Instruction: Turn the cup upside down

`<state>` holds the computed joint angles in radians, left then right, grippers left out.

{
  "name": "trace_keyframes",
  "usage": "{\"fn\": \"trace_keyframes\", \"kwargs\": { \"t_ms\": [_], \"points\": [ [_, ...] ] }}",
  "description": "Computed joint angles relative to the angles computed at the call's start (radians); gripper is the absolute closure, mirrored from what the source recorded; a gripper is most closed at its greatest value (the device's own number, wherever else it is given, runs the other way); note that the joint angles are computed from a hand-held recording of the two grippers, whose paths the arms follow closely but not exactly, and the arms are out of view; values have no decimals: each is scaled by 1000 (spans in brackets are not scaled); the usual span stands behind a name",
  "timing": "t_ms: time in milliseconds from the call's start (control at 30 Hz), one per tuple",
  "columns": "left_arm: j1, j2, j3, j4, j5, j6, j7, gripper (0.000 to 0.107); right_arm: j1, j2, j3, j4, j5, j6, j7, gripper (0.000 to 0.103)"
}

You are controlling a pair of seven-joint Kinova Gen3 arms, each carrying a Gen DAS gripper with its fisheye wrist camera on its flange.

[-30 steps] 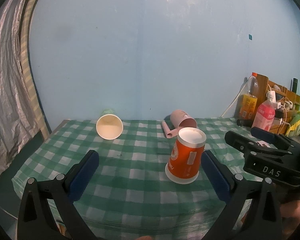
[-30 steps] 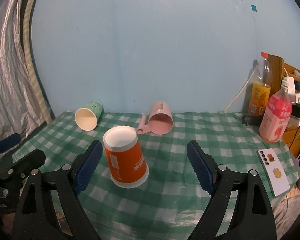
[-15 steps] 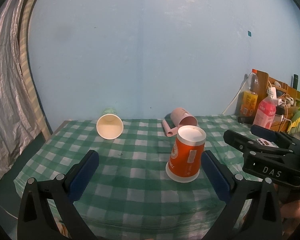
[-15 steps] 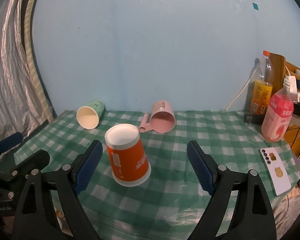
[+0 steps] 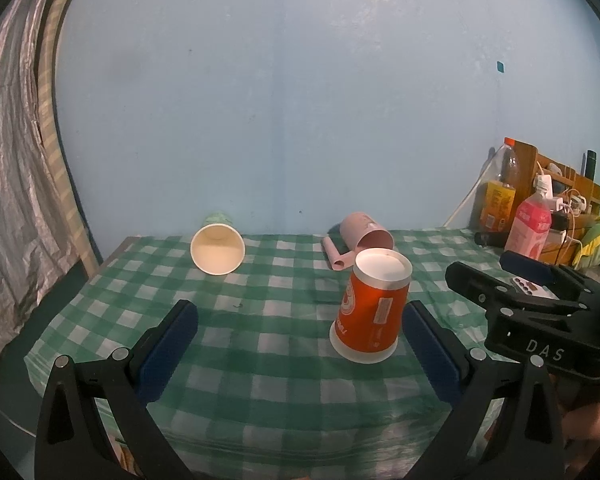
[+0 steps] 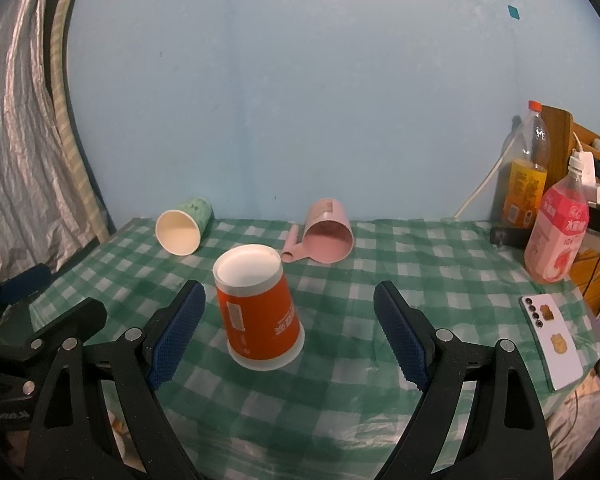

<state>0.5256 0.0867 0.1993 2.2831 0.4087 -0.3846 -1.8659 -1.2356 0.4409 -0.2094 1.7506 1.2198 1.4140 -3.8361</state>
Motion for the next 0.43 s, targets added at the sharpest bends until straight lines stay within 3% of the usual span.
{"fn": "trace_keyframes", "kwargs": {
  "t_ms": [433],
  "points": [
    [-7,-2,-2,-6,-29,22,26,5,-1,2,0,0,1,-2,-4,17]
  ]
}}
